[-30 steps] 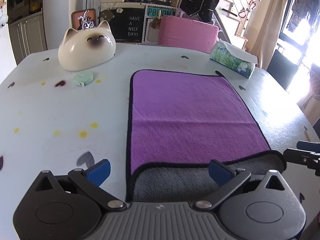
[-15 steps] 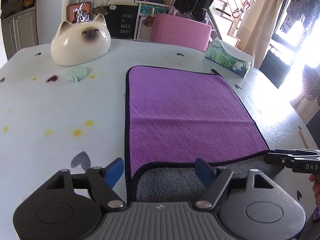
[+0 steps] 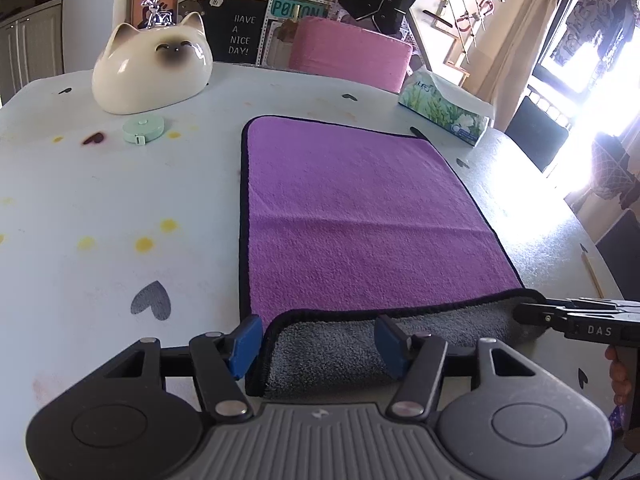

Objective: Fold towel

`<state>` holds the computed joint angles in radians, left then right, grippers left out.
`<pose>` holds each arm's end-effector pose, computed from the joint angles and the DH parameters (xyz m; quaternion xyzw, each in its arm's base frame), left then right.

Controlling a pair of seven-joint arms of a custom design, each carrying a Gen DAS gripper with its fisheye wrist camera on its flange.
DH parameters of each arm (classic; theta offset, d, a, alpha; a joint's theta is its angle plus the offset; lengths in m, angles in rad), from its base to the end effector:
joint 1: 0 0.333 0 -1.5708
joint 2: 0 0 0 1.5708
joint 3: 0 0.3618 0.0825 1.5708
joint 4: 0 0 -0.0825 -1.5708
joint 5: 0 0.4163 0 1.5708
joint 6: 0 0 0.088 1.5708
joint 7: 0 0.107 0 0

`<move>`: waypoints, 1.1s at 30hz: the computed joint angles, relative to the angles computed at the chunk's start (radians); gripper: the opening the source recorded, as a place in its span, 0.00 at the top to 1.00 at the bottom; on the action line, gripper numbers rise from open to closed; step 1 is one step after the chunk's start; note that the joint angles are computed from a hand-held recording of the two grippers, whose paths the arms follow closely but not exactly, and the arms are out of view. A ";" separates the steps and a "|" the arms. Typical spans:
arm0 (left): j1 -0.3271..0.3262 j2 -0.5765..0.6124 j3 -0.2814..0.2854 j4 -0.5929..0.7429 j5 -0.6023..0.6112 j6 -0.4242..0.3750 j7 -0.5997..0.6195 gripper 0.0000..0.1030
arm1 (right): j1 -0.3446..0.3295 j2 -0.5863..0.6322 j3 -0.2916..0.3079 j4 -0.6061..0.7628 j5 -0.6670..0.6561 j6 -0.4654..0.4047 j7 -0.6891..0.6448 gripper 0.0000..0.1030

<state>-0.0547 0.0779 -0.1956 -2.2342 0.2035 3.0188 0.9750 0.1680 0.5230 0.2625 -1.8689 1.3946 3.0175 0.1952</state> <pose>0.5862 -0.1633 0.4428 -0.7135 0.6082 -0.3091 0.1596 0.6587 0.2036 0.2811 -0.7643 0.5200 -0.1002 0.3679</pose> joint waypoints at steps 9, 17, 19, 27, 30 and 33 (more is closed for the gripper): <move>0.007 -0.009 -0.014 -0.016 -0.118 -0.028 0.076 0.40 | -0.004 -0.005 0.000 -0.008 0.005 0.005 0.000 0.69; -0.001 -0.017 -0.015 -0.028 -0.166 -0.014 0.126 0.41 | -0.004 -0.017 -0.004 -0.024 0.026 0.002 -0.019 0.72; 0.000 -0.015 -0.016 -0.026 -0.178 -0.015 0.136 0.44 | -0.004 -0.018 -0.006 -0.024 0.034 0.001 -0.026 0.72; -0.013 -0.004 -0.006 -0.003 -0.123 -0.059 0.091 0.53 | 0.007 -0.021 -0.017 -0.022 0.071 0.004 -0.052 0.71; -0.022 -0.003 0.008 0.001 -0.062 -0.078 0.036 0.66 | 0.010 -0.025 -0.023 -0.024 0.085 0.011 -0.062 0.70; -0.020 -0.007 0.014 -0.006 -0.037 -0.078 -0.001 0.77 | 0.009 -0.032 -0.029 -0.034 0.081 -0.001 -0.064 0.70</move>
